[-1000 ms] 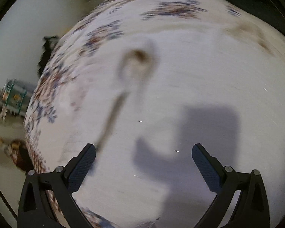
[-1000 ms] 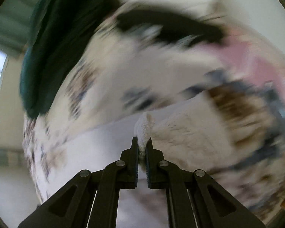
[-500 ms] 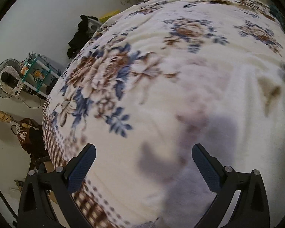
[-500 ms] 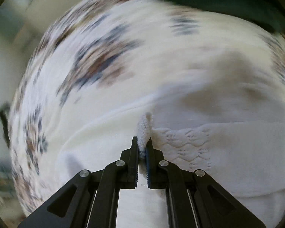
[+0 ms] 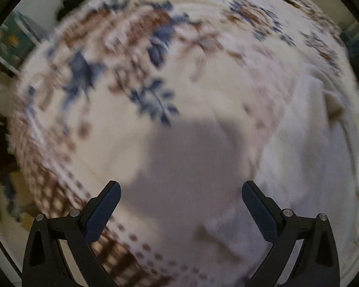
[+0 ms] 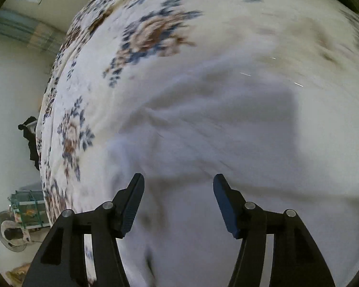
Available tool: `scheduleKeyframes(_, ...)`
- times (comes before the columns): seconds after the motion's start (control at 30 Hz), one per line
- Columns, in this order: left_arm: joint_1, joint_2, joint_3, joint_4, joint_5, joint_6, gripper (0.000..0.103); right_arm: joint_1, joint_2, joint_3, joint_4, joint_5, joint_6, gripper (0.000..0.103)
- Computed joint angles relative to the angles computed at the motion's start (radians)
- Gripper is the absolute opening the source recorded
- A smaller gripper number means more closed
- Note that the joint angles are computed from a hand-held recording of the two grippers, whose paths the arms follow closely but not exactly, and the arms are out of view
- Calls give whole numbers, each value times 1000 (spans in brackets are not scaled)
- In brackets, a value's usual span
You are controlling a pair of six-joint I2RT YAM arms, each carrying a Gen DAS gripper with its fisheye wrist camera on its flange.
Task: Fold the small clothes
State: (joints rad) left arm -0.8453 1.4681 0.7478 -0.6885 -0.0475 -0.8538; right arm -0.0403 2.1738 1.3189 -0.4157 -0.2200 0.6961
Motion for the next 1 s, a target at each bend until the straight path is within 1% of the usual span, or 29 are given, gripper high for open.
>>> scheduleKeyframes(0.03, 4, -25, -45, 39, 60, 8, 103, -27, -86, -110, -1, 0, -12, 66)
scheduleKeyframes(0.07, 4, -33, -74, 71, 105, 7, 103, -54, -151, -198, 0, -2, -32, 66)
scheduleKeyframes(0.1, 4, -35, -110, 125, 168, 0, 103, -71, -204, -278, 0, 5, -43, 66)
scheduleKeyframes(0.13, -2, -27, -140, 186, 220, -15, 102, -96, -249, -357, 8, 12, -58, 66)
scheduleKeyframes(0.17, -12, -11, -161, 247, 256, -34, 101, -100, -269, -403, 14, 21, -53, 66)
scheduleKeyframes(0.2, -33, 27, -175, 324, 283, -60, 98, -110, -290, -474, 24, 32, -49, 66)
scheduleKeyframes(0.23, -57, 60, -167, 352, 278, -76, 82, -132, -305, -537, 41, 34, -59, 66)
scheduleKeyframes(0.27, -96, 114, -131, 366, 248, -81, 53, -138, -301, -581, 69, 35, -52, 66)
scheduleKeyframes(0.3, -122, 152, -86, 336, 208, -67, 32, -139, -300, -612, 89, 37, -46, 66)
scheduleKeyframes(0.33, -138, 181, -42, 299, 181, -46, 7, -137, -299, -665, 126, 37, -36, 66)
scheduleKeyframes(0.37, -137, 179, -25, 287, 175, -33, 7, -134, -301, -701, 149, 40, -34, 66)
scheduleKeyframes(0.43, -107, 93, -17, 245, 119, -16, 6, -120, -330, -770, 175, 47, -14, 66)
scheduleKeyframes(0.5, -23, -15, -4, 160, 74, 39, 6, -97, -373, -814, 176, 51, 3, 66)
scheduleKeyframes(0.57, 83, -104, 9, 95, 50, 98, 6, -38, -443, -853, 166, 66, 29, 66)
scheduleKeyframes(0.6, 171, -138, 26, 57, 41, 147, 6, -3, -458, -854, 162, 75, 44, 66)
scheduleKeyframes(0.67, 313, -155, 59, 28, 14, 230, 6, 96, -479, -853, 162, 111, 94, 66)
scheduleKeyframes(0.73, 432, -145, 51, 76, 20, 294, 7, 190, -463, -836, 177, 149, 157, 66)
scheduleKeyframes(0.77, 488, -124, 53, 105, 42, 318, 8, 217, -455, -832, 183, 159, 179, 66)
scheduleKeyframes(0.83, 581, -65, 52, 171, 137, 320, 14, 282, -428, -830, 230, 168, 247, 66)
scheduleKeyframes(0.87, 620, -29, 56, 192, 194, 302, 21, 298, -414, -828, 241, 159, 263, 66)
scheduleKeyframes(0.9, 632, -11, 62, 198, 216, 278, 21, 313, -398, -825, 248, 139, 279, 66)
scheduleKeyframes(0.93, 633, -2, 55, 219, 229, 249, 25, 321, -392, -826, 254, 123, 289, 66)
scheduleKeyframes(1.0, 655, -45, -1, 247, 254, 213, 42, 335, -428, -855, 267, 105, 312, 67)
